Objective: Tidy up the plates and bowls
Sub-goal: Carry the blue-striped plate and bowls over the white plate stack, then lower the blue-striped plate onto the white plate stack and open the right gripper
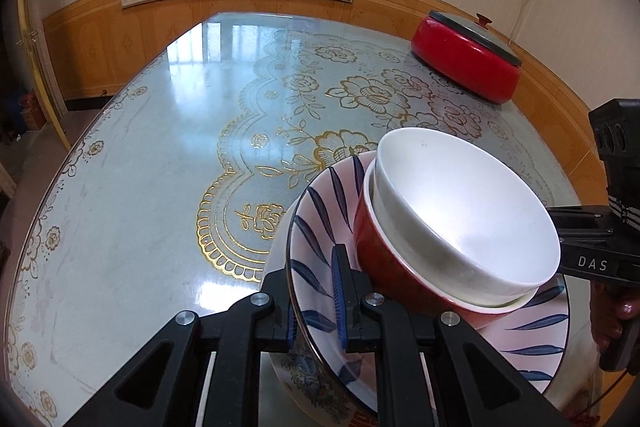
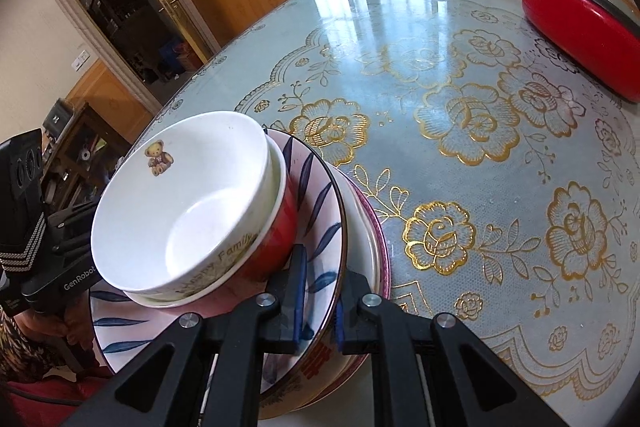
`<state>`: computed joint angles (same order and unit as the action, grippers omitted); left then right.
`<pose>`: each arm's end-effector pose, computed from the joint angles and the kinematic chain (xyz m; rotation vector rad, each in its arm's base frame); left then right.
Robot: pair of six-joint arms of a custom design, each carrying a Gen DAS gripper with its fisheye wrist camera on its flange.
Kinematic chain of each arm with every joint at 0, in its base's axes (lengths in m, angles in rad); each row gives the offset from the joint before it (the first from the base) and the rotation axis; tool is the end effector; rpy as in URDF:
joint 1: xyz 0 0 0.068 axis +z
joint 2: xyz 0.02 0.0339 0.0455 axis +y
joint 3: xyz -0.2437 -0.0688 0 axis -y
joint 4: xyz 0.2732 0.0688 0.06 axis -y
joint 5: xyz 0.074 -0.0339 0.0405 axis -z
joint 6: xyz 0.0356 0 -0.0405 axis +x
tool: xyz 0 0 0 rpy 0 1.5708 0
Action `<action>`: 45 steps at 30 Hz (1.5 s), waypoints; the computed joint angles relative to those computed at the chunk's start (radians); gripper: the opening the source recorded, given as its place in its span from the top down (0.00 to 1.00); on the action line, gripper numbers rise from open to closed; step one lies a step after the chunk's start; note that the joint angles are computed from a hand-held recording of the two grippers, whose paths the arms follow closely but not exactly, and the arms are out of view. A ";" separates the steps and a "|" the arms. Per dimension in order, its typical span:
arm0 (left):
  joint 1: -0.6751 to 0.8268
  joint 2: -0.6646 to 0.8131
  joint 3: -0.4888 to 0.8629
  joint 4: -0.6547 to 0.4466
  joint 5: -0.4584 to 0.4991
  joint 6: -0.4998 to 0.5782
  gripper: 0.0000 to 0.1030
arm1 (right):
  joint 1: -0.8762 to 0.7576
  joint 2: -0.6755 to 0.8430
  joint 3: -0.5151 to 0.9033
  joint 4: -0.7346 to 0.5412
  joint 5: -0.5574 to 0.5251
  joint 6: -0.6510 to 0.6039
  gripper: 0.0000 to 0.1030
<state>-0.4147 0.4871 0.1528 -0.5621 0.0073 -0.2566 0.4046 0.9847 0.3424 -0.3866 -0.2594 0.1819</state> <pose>0.1380 -0.0610 0.1090 0.1999 2.4830 -0.2962 0.1764 0.0855 0.1080 -0.3892 2.6181 0.5427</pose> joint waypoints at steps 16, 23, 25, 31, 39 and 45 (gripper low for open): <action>0.077 -0.080 -0.017 -0.059 0.090 0.084 0.87 | 0.120 -0.084 -0.017 -0.046 0.155 0.142 0.85; 0.127 -0.125 -0.031 -0.098 0.165 0.160 0.85 | 0.184 -0.241 -0.062 -0.136 0.245 0.271 0.80; 0.174 -0.133 -0.027 -0.121 0.216 0.192 0.85 | 0.194 -0.272 -0.079 -0.148 0.229 0.320 0.80; 0.159 -0.296 -0.042 -0.279 0.212 0.288 0.79 | 0.293 -0.411 -0.145 -0.206 0.289 0.488 0.81; 0.069 -0.285 -0.036 -0.266 0.105 0.255 0.79 | 0.285 -0.486 -0.182 -0.229 0.289 0.556 0.89; 0.025 -0.275 -0.037 -0.261 0.065 0.186 0.79 | 0.266 -0.438 -0.140 -0.250 0.273 0.496 0.88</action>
<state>-0.3899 0.2121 0.1163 -0.8234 0.0722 -0.0701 0.6709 0.5463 0.2020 -0.6370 0.0136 0.6780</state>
